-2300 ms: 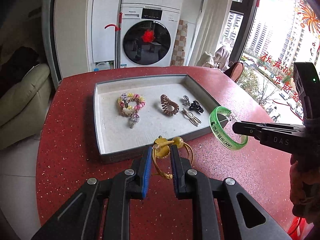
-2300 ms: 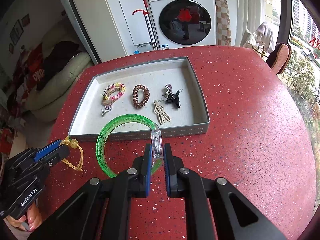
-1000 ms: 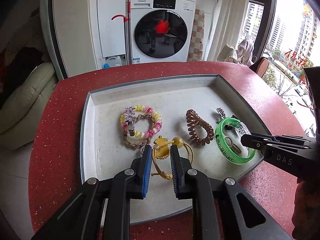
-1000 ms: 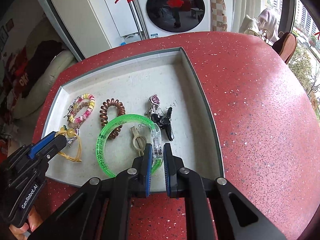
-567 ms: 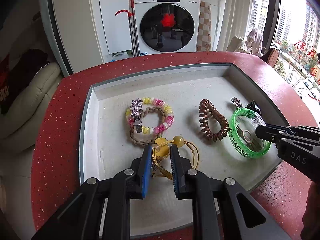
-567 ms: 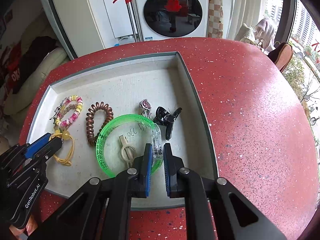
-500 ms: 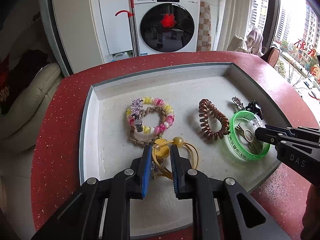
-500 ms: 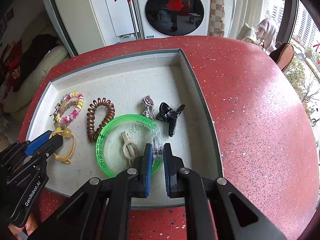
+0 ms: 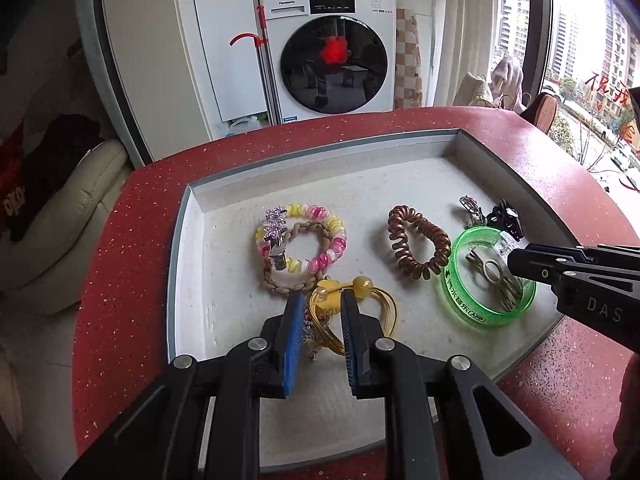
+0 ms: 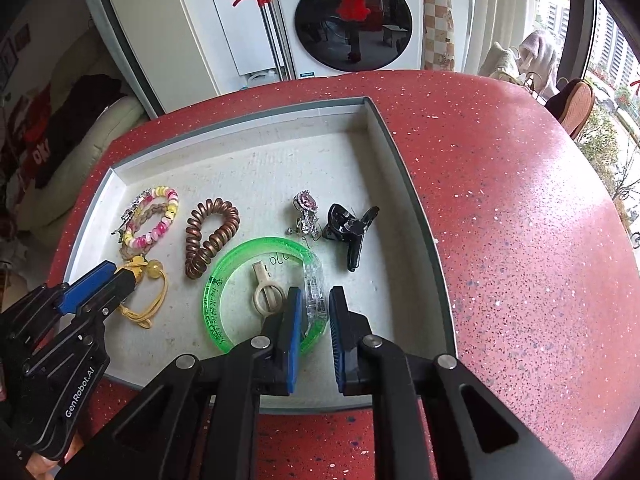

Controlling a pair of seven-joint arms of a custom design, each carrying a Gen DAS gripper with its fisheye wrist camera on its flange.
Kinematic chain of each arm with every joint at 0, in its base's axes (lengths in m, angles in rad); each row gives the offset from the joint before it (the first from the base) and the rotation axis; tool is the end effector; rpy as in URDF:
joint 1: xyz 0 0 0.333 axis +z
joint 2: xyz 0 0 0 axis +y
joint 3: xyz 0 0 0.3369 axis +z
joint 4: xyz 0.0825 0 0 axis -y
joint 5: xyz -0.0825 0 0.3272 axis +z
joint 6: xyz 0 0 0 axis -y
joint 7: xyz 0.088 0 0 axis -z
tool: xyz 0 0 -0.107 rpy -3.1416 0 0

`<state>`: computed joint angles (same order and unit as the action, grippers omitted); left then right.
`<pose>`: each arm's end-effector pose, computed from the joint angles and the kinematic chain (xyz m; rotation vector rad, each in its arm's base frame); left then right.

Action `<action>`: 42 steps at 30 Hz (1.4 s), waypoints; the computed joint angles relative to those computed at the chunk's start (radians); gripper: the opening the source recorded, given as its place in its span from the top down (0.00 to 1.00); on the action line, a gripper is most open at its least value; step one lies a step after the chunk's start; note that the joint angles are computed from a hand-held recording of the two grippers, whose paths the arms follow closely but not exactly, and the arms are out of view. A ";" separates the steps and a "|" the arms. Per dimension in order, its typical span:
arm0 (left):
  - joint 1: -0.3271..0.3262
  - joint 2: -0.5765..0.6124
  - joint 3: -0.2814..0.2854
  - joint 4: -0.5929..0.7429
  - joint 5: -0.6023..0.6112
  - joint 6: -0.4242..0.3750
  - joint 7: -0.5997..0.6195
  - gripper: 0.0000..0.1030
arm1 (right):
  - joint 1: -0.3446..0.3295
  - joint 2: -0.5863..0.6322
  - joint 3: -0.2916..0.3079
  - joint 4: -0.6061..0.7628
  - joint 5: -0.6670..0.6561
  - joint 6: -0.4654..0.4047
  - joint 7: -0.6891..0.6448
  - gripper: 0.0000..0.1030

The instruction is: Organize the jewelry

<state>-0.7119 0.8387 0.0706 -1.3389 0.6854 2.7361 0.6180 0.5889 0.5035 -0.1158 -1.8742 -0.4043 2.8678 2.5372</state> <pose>0.5738 -0.4803 0.3264 -1.5430 2.0681 -0.7116 0.5594 0.3227 0.3535 -1.7811 1.9721 -0.3852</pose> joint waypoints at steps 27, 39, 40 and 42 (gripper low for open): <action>-0.038 -0.242 0.024 -0.302 0.446 0.004 -0.622 0.00 | 0.327 -0.139 -0.357 -0.158 -0.665 0.177 0.658 0.29; -0.009 -0.300 -0.067 -0.392 0.635 -0.096 -0.844 0.00 | 0.386 -0.171 -0.369 -0.157 -1.162 0.077 1.140 0.00; -0.004 -0.301 -0.078 -0.394 0.643 -0.110 -0.847 0.00 | 0.380 -0.176 -0.360 -0.161 -1.192 0.069 1.171 0.00; 0.000 -0.305 -0.098 -0.398 0.664 -0.143 -0.861 0.00 | 0.365 -0.184 -0.338 -0.170 -1.215 0.051 1.197 0.00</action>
<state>-0.7123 0.5337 -0.0272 -1.7370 1.3495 2.5927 -0.2429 0.9537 0.3193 -0.4539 -2.0439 -1.6189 2.9186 3.7340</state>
